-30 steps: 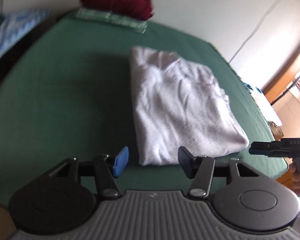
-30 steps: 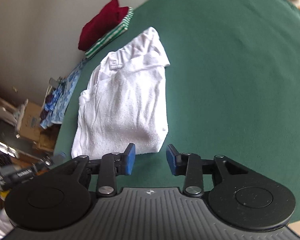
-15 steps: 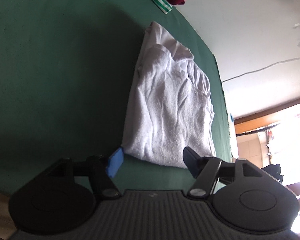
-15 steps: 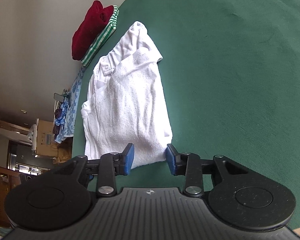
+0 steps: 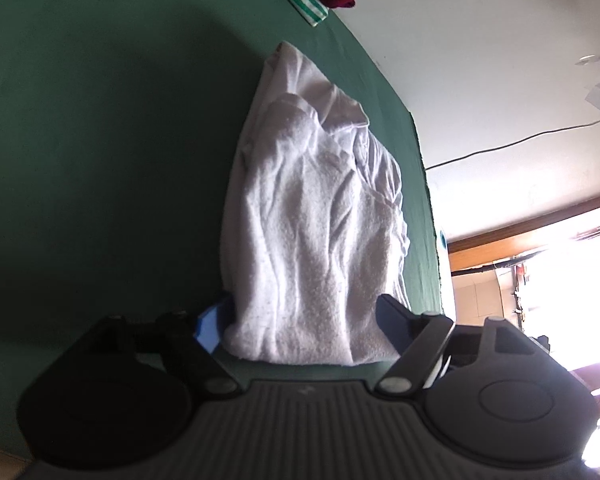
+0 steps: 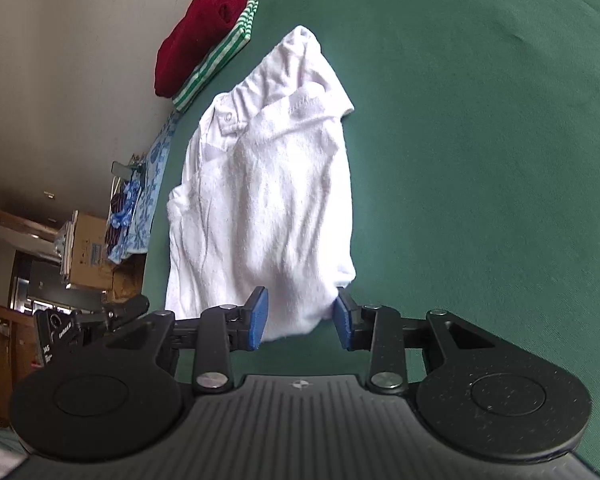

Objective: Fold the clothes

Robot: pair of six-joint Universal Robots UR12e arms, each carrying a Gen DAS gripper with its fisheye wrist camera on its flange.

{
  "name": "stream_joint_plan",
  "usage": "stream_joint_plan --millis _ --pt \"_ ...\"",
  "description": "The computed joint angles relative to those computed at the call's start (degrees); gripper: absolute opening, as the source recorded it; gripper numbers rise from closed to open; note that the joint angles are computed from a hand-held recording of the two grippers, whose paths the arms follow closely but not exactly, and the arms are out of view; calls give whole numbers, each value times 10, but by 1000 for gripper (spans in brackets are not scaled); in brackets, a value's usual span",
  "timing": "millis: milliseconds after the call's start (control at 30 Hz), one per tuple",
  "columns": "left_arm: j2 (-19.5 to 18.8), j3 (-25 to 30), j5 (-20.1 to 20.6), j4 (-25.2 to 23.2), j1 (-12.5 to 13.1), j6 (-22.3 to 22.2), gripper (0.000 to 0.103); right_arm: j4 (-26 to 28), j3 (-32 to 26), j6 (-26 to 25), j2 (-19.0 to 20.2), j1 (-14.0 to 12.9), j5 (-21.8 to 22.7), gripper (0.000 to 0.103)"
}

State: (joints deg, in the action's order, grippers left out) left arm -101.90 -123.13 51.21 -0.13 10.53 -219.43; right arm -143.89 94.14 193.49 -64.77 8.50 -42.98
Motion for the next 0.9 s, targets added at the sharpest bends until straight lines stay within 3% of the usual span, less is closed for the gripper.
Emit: stream_joint_plan --millis 133,233,300,400,433,633,767,900 --pt "-15 -3 -17 42 8 -55 76 -34 4 47 7 0 4 26" --pt "-15 1 -10 35 5 -45 69 -38 -3 36 10 7 -18 13" --pt "-8 0 4 15 3 -25 57 -31 -4 10 6 10 -31 12" --pt "1 -5 22 -8 1 -11 27 -29 2 -4 1 9 -38 9" --pt "4 -5 36 -21 -1 -4 4 -31 3 1 1 8 -35 9" --pt "16 -5 82 -33 -14 12 0 -27 0 8 0 10 -39 10" --pt "34 -15 89 -19 -16 -8 0 -35 13 22 -9 3 -21 9" --pt "51 -19 85 -47 -20 -16 0 -8 18 16 -20 -3 -10 9"
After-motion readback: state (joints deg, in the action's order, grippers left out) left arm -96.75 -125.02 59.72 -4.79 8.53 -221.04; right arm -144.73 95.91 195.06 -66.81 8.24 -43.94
